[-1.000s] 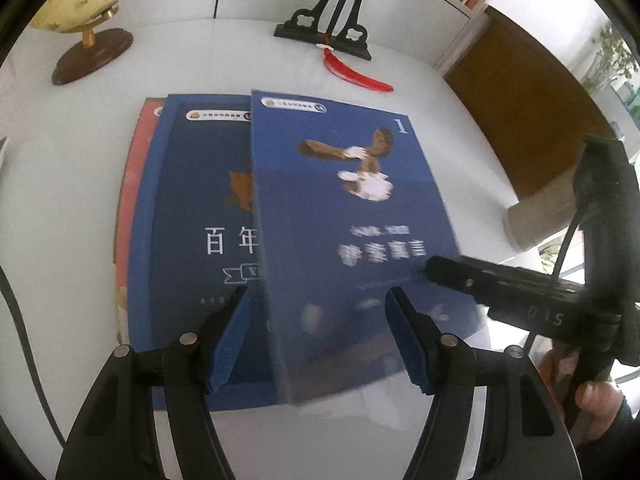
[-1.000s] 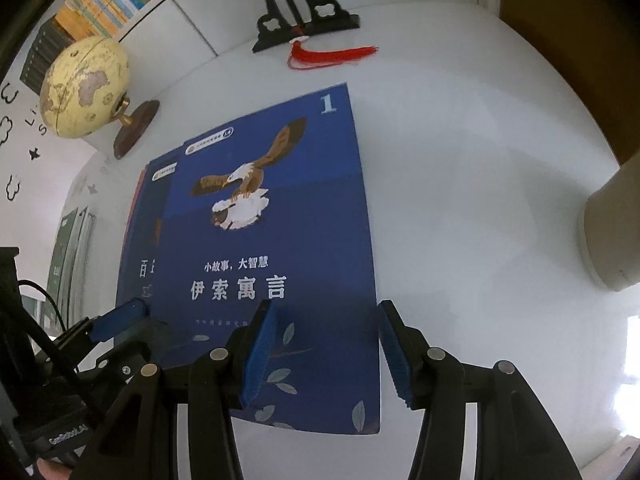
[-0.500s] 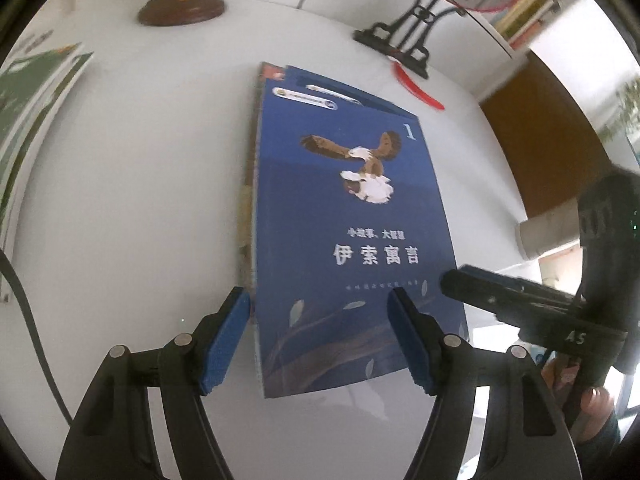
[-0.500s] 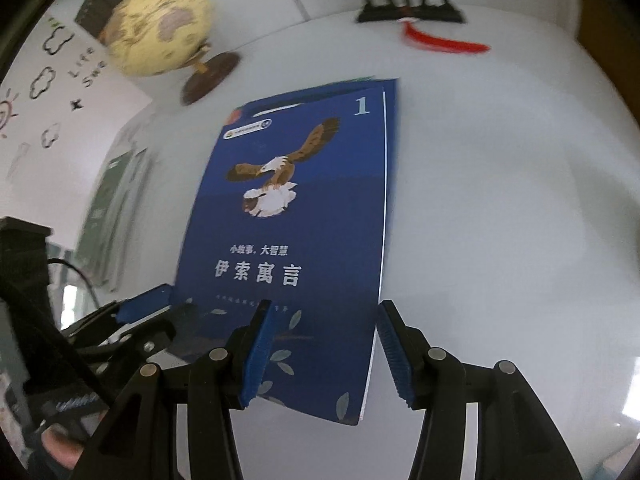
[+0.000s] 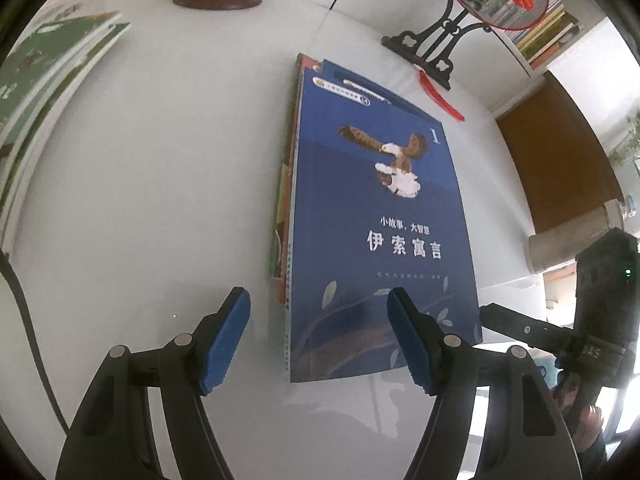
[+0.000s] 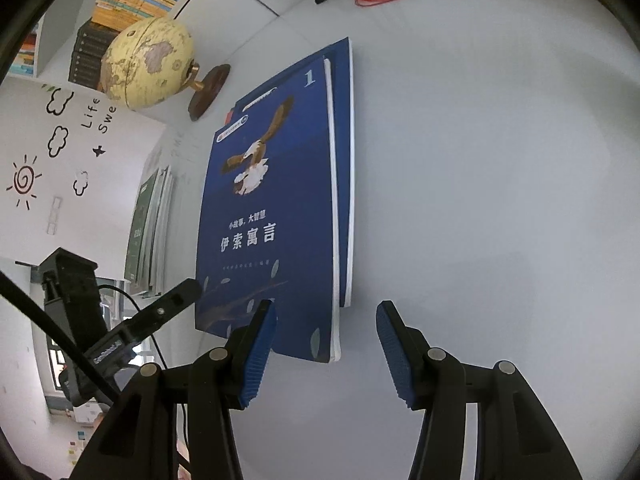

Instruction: Organize books

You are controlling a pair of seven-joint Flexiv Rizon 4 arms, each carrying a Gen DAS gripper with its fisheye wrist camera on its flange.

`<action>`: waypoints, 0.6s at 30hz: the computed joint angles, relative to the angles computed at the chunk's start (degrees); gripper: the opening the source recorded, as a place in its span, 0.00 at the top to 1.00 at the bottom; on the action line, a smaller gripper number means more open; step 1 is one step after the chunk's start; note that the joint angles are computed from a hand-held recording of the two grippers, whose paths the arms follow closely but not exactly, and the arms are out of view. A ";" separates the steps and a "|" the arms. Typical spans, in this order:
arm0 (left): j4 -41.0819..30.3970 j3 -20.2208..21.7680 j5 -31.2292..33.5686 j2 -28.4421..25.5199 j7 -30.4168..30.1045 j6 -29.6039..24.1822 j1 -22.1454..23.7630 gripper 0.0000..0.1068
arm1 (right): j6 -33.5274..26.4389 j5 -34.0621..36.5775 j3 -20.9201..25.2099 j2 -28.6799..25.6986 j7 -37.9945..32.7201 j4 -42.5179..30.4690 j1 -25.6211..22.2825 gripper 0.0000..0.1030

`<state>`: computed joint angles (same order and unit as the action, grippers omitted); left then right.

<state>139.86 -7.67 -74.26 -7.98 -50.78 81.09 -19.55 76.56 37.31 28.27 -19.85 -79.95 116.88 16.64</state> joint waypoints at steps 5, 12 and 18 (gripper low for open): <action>0.02 -0.53 -2.30 -0.06 1.59 0.56 -1.09 0.36 | 1.51 -2.68 -0.61 -0.23 1.51 0.36 2.10 0.52; 1.53 0.02 5.19 1.67 -1.52 0.71 -1.51 0.36 | 2.04 -6.38 -0.49 0.46 3.85 1.91 3.62 0.60; 0.62 -0.46 3.35 0.34 2.03 -0.85 0.91 0.36 | 0.60 -7.70 -0.42 -1.00 3.94 1.21 2.34 0.60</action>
